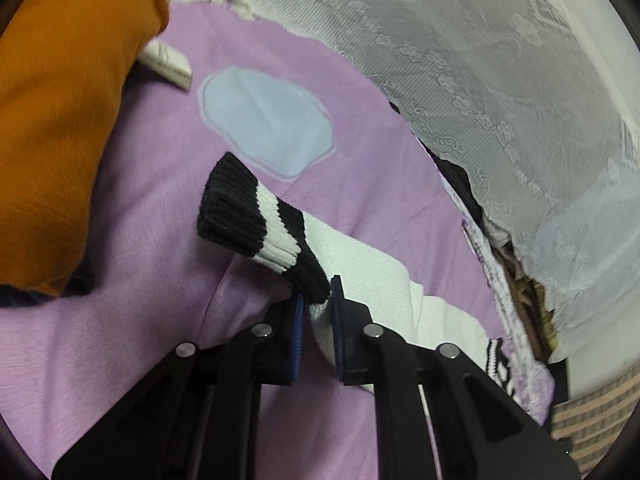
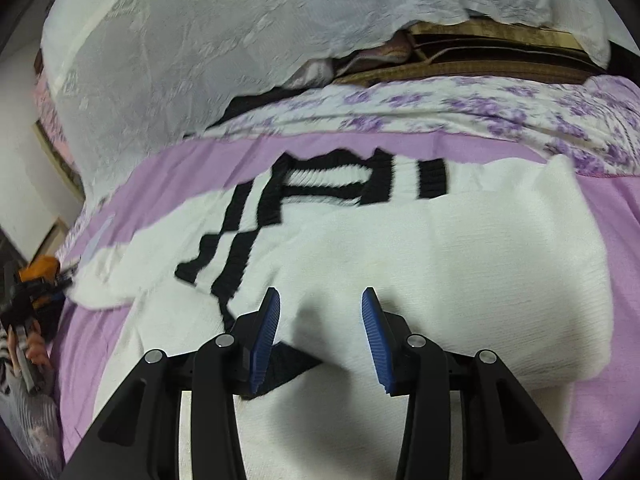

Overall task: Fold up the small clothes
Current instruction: 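Reach the left gripper to the other striped cuff and close on it, then carry the held sleeve with the left gripper across the body over the first sleeve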

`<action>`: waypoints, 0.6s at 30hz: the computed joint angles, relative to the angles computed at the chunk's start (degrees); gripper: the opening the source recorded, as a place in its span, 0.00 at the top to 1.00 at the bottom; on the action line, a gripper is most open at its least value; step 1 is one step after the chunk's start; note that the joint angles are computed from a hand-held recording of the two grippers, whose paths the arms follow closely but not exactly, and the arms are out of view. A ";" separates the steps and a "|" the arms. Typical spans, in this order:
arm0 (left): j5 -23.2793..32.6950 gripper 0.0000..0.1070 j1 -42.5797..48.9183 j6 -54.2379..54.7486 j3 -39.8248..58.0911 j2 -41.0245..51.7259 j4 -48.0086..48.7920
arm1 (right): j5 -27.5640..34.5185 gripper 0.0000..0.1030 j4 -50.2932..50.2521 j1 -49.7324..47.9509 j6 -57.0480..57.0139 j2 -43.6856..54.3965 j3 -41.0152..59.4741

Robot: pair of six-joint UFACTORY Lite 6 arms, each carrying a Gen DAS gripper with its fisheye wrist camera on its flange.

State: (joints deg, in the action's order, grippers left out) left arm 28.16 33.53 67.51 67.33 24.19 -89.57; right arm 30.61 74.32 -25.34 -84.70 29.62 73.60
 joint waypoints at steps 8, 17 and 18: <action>-8.01 0.90 -6.09 1.08 -3.69 -7.47 2.13 | 1.44 0.55 -3.46 -1.15 5.27 1.43 2.09; -18.16 0.91 -18.45 -18.08 -3.71 -14.32 23.57 | 10.07 0.52 -8.42 -9.24 13.95 1.63 7.31; -18.88 0.91 -19.83 -23.29 -3.08 -14.39 28.55 | 9.92 0.52 -8.42 -9.85 13.45 1.20 6.98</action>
State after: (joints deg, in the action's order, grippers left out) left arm 9.28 13.71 44.21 64.24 9.81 -61.02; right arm 40.53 65.90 -35.19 -71.25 30.83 80.58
